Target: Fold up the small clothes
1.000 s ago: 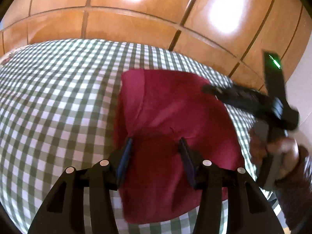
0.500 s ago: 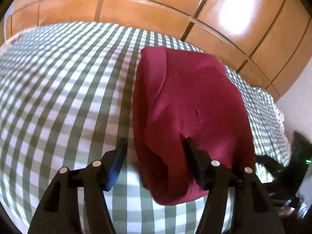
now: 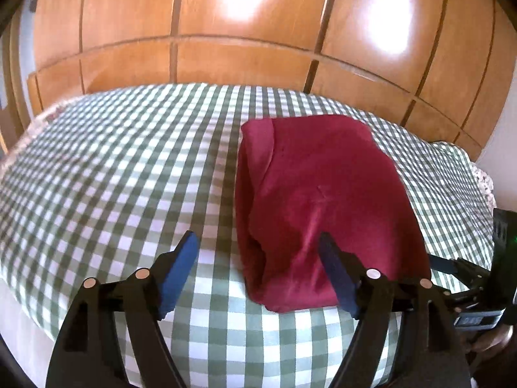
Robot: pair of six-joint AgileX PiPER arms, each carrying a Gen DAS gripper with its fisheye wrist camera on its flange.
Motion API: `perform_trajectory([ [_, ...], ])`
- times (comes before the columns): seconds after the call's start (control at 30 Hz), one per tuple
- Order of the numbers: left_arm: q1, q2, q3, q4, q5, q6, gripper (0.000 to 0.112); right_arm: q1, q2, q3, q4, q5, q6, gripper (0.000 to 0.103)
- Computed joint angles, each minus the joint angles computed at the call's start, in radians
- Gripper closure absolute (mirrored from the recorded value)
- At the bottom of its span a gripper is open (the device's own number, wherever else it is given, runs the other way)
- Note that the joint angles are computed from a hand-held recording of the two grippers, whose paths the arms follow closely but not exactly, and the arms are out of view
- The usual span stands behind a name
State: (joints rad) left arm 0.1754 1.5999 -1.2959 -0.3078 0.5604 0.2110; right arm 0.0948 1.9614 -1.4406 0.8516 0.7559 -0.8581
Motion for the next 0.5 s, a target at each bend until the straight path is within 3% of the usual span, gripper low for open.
perform_trajectory([
  [0.27,-0.015,0.013,-0.013,0.007,0.006,0.007,0.036,-0.053,0.037,-0.090,0.047,0.105,0.063,0.006],
  [0.43,-0.014,0.036,-0.028,0.006,0.021,0.010,0.036,-0.078,0.129,-0.263,0.055,0.210,0.170,0.006],
  [0.5,-0.012,0.044,-0.032,-0.004,0.024,0.014,0.030,-0.072,0.166,-0.327,0.063,0.237,0.209,0.006],
])
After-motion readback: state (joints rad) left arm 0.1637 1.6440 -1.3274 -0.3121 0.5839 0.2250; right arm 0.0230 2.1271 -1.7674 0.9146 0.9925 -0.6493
